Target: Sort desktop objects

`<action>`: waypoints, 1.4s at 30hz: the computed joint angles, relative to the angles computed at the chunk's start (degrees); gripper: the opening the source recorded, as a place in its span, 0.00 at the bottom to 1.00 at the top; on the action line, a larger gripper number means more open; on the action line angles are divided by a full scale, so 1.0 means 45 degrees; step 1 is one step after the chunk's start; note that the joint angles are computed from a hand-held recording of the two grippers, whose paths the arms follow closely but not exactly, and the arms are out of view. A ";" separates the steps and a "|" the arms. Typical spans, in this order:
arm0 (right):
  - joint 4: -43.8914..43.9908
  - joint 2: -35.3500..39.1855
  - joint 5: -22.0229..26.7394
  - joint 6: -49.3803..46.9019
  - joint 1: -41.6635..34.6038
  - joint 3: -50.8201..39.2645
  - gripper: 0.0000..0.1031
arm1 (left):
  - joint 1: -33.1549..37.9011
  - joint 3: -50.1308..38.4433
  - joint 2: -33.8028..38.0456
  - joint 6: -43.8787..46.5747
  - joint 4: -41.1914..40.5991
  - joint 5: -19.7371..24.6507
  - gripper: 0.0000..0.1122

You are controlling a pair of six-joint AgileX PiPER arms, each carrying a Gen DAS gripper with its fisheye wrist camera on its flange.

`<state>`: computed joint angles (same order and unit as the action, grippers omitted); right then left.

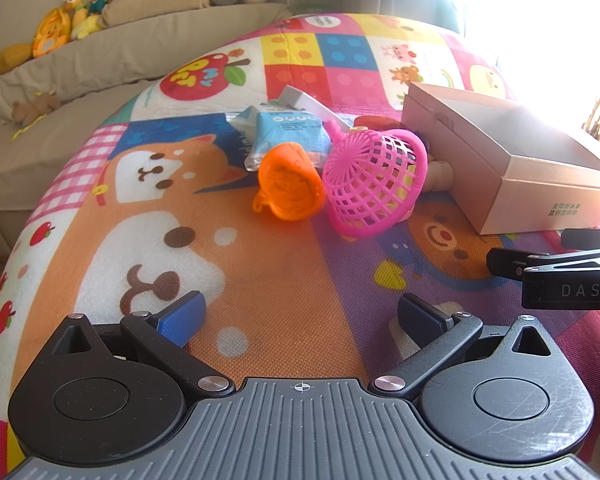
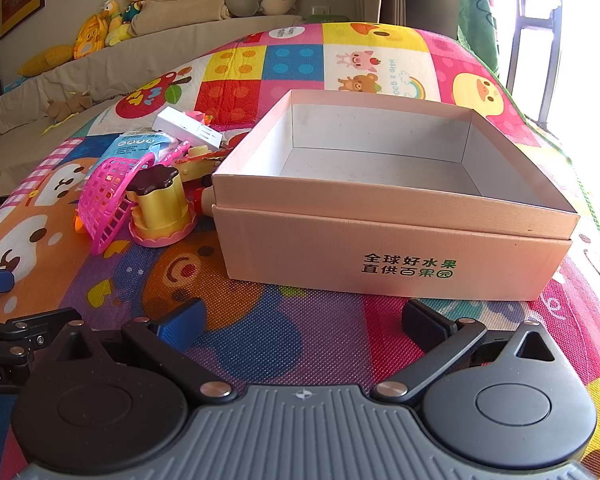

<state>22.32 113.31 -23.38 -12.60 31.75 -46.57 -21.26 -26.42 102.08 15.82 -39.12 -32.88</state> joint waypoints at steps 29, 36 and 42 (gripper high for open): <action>0.0636 -0.0651 0.1235 -0.0852 -0.0045 0.0151 1.00 | -0.0096 -0.0158 -0.0279 0.0793 -0.0812 0.0535 0.92; 0.2957 -0.0746 0.1507 -0.2832 0.0261 0.0031 1.00 | -0.0053 -0.0147 -0.0383 0.0947 -0.0880 0.0654 0.92; 0.2476 -0.0791 0.1958 -0.2858 0.0093 -0.0126 1.00 | 0.0499 0.0209 -0.0706 -0.0288 0.0609 0.0744 0.92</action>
<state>33.47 109.75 -14.57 -25.47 32.17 -47.13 -19.02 -25.48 98.90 14.52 -36.38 -29.53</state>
